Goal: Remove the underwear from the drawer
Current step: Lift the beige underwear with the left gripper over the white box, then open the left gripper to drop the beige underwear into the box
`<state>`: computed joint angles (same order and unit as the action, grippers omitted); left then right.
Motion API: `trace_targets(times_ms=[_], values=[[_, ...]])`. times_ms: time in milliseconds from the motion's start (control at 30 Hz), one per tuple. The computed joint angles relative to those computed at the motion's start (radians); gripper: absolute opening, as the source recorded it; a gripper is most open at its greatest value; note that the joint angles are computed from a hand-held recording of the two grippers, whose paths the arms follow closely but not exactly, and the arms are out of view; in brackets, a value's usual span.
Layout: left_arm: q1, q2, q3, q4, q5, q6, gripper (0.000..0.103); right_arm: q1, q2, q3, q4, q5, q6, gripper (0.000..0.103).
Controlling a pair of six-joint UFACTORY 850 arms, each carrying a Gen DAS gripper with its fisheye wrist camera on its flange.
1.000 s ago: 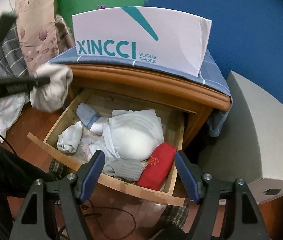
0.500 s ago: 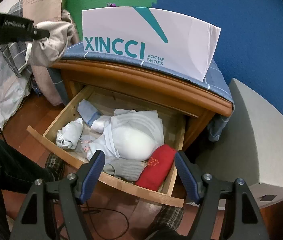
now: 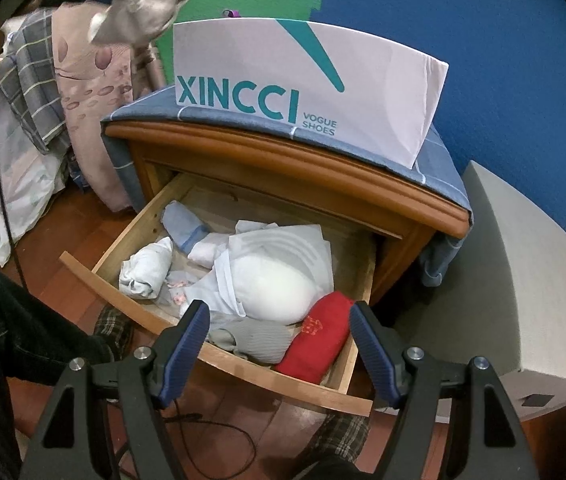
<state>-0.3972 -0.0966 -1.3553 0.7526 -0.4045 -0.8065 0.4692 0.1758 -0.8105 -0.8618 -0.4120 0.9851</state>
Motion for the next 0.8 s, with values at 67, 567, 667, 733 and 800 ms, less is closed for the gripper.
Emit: trace_targets(times_ms=[67, 567, 667, 733, 800], values=[[-0.007, -0.023, -0.04, 0.01, -0.011, 0.005, 0.017, 0.0, 0.001, 0.001, 0.005, 0.004, -0.006, 0.074], [-0.055, -0.229, -0.319, -0.045, -0.096, 0.09, 0.018, -0.025, 0.018, 0.007, 0.081, 0.049, -0.061, 0.074], [-0.047, -0.32, -0.429, -0.143, -0.142, 0.167, 0.018, -0.03, 0.016, 0.006, 0.107, 0.053, -0.083, 0.074], [-0.038, -0.375, -0.501, -0.241, -0.17, 0.246, 0.018, -0.035, 0.017, 0.006, 0.127, 0.057, -0.1, 0.074], [-0.037, -0.45, -0.599, -0.271, -0.227, 0.291, 0.018, -0.039, 0.016, 0.006, 0.142, 0.059, -0.113, 0.074]])
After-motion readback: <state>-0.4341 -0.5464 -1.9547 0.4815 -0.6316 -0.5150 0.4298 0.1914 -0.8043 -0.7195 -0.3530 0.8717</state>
